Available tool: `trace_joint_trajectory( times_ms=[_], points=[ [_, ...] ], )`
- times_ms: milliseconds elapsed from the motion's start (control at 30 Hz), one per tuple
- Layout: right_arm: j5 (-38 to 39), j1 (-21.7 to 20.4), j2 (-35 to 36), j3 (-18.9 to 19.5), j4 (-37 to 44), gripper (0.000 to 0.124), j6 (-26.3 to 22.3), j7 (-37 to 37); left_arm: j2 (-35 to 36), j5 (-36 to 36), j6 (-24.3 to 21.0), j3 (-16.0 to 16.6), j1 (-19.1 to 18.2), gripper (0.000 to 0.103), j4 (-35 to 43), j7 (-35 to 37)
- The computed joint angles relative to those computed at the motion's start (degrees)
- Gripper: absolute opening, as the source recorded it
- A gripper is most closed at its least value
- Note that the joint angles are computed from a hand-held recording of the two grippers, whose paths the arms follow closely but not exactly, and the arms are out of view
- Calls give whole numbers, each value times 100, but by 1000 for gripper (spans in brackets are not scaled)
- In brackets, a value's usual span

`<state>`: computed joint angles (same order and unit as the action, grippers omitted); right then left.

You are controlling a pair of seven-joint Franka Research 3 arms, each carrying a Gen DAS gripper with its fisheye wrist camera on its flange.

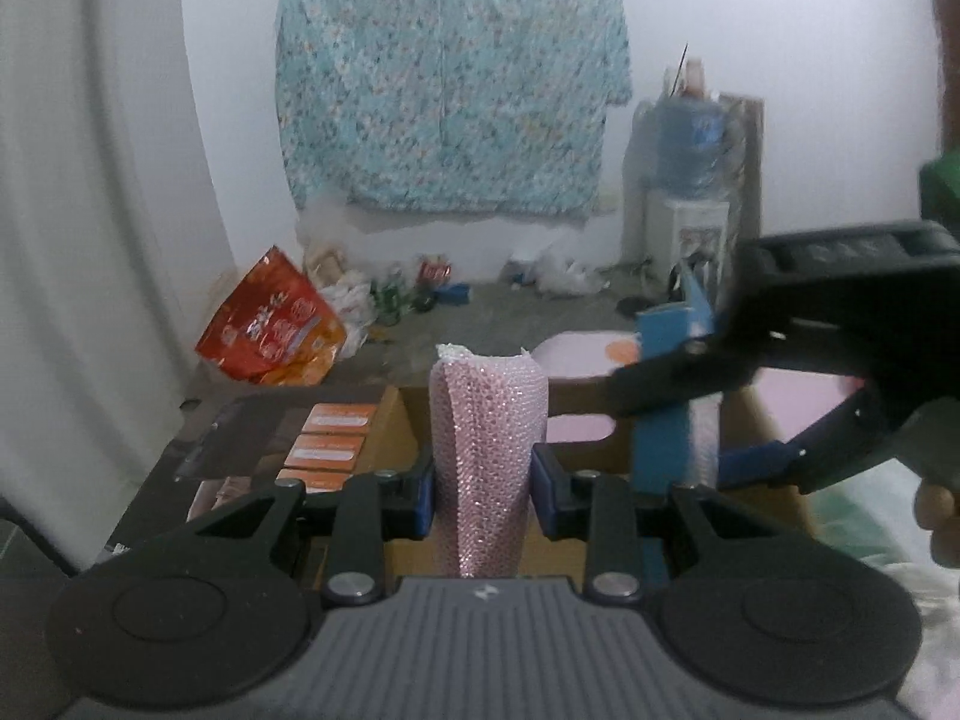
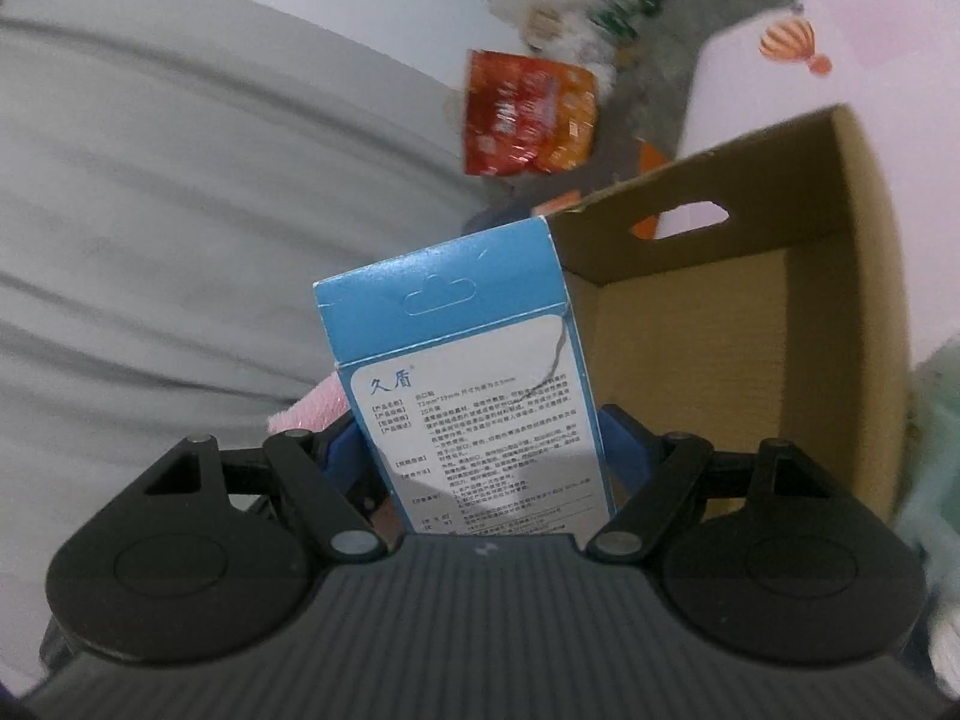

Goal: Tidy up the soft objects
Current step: 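Carry the pink sponge pad and blue box toward the cardboard box with both grippers, then lower the pink pad into the box and open the left gripper while the right lowers the blue box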

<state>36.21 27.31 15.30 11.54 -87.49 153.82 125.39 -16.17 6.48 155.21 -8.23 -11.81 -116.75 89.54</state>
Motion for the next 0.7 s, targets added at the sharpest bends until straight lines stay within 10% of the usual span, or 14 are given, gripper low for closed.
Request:
trace_joint_trajectory(
  times_ms=[700],
  points=[
    [60, -146, 1585, 120, 1257, 80, -564, 755, 1565, 2126, -982, -375, 155, 32, 1287, -1302]
  ],
)
